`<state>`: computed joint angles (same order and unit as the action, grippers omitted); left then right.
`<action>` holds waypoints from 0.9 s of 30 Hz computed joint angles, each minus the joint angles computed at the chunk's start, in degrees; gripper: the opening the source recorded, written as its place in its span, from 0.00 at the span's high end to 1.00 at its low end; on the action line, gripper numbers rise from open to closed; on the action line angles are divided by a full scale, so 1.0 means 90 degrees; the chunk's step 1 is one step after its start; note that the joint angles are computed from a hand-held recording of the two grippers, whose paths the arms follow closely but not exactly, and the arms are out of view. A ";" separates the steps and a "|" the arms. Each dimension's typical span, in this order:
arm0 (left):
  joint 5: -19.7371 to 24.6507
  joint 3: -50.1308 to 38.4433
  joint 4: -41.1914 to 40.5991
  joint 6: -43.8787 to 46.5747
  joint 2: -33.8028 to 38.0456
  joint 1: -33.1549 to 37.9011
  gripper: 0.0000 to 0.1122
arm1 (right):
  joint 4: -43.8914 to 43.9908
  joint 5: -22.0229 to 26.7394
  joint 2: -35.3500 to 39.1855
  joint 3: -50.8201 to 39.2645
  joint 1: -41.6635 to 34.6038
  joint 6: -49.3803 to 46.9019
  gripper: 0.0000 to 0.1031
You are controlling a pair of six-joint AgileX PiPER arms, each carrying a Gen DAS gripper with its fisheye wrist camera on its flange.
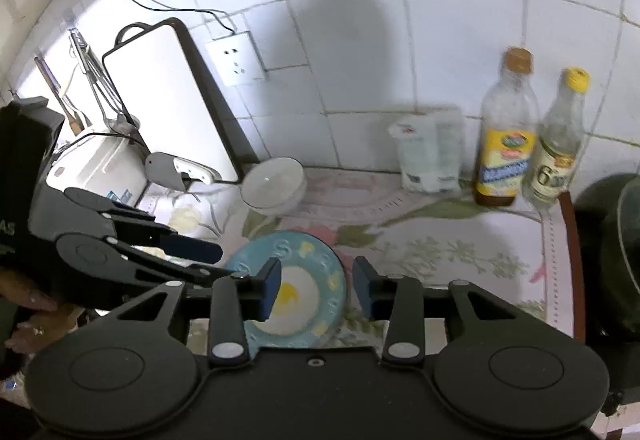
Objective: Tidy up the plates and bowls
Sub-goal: 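Move both grippers to the white bowl by the wall and grasp its rim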
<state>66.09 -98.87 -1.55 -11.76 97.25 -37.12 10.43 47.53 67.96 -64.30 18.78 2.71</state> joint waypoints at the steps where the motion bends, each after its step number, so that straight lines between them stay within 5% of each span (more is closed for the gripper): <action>1: -0.0054 0.0119 -0.0057 0.0109 -0.0100 0.0122 0.64 | -0.0210 -0.0081 0.0079 -0.0077 0.0214 0.0251 0.53; 15: -0.0665 0.1020 -0.0812 0.1849 -0.0662 0.1958 0.61 | -0.2357 -0.1358 0.1388 -0.0710 0.1725 0.2513 0.47; 23: -0.1097 0.0881 -0.1071 0.2529 0.0024 0.2660 0.58 | -0.3341 -0.2705 0.2377 -0.0656 0.1681 0.3572 0.45; 27: -0.0762 0.0193 -0.1149 0.2404 0.0826 0.2863 0.58 | -0.3545 -0.3399 0.3007 -0.0688 0.1529 0.4148 0.45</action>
<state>59.24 -97.13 -11.89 9.87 104.69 -11.36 -21.48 16.94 95.02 -70.48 32.54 40.04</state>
